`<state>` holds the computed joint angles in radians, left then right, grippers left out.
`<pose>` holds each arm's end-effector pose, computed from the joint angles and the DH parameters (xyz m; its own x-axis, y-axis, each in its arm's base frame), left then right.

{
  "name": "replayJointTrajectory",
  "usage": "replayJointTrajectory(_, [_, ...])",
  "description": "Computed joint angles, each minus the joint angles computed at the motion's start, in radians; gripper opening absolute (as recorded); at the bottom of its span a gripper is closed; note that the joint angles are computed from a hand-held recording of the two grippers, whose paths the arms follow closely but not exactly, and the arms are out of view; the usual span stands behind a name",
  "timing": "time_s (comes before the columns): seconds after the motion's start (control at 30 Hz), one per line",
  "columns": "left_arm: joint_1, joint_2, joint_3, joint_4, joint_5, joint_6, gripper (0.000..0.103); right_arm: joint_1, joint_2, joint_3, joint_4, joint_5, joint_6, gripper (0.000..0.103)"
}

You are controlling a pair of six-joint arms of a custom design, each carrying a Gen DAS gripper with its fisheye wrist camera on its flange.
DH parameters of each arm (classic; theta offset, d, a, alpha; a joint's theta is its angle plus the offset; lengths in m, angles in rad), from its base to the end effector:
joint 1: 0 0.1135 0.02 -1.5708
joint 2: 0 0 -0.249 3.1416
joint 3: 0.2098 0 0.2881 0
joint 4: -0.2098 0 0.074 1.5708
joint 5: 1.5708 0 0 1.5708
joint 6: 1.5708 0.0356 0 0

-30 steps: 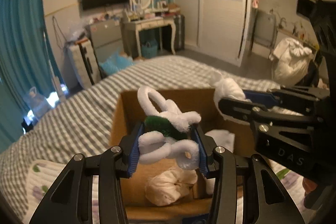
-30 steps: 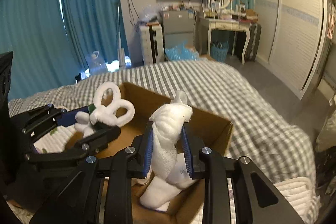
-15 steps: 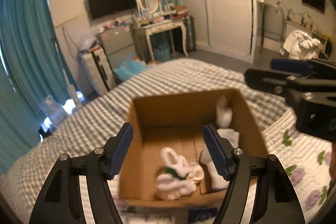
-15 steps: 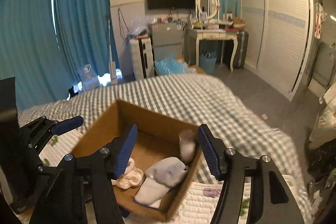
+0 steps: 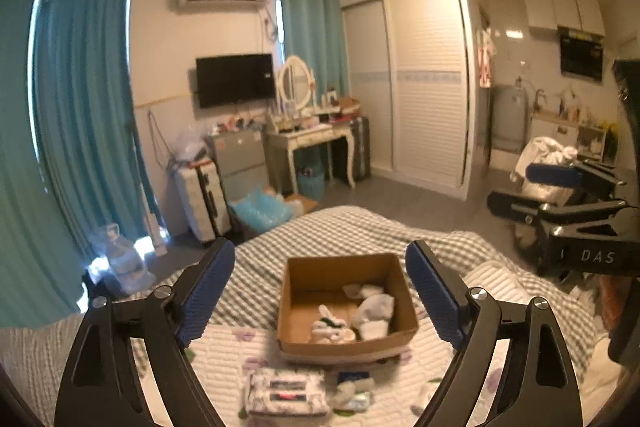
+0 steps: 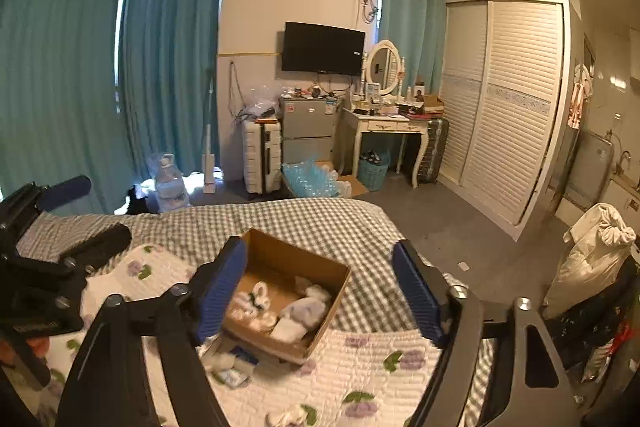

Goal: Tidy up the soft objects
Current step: 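Lower the right tool onto the white face mask and grasp it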

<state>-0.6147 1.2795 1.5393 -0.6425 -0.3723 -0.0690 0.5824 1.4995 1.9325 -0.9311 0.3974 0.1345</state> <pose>0.2565 -0.1652 0.4424 -0.3224 0.1490 -0.9348 0.2399 0.9682 0.0716 0.2804 0.1682 0.4835 -0.4253 -0.1321 -0.8954 -0.1677 0.9837 -0.0654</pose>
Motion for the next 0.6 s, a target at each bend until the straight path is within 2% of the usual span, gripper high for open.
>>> replayJointTrajectory(0.07, [-0.01,-0.055,-0.058,-0.002,-0.006,-0.018,0.089,0.026,-0.067,-0.087,0.019,0.007,0.013,0.098])
replayJointTrajectory(0.13, [-0.026,-0.099,-0.131,0.001,-0.032,-0.03,0.089,0.044,-0.114,-0.169,0.038,0.01,0.024,0.101])
replayJointTrajectory(0.27, [-0.05,-0.164,-0.3,0.07,-0.077,-0.054,0.089,0.054,-0.167,-0.354,0.077,-0.029,0.049,0.101])
replayJointTrajectory(0.43, [-0.044,-0.124,-0.465,0.14,-0.016,-0.134,0.089,0.027,-0.142,-0.585,0.162,-0.126,0.05,0.101])
replayJointTrajectory(0.6, [-0.043,-0.045,-0.554,0.196,0.052,-0.225,0.089,-0.036,-0.025,-0.709,0.242,-0.222,0.019,0.101])
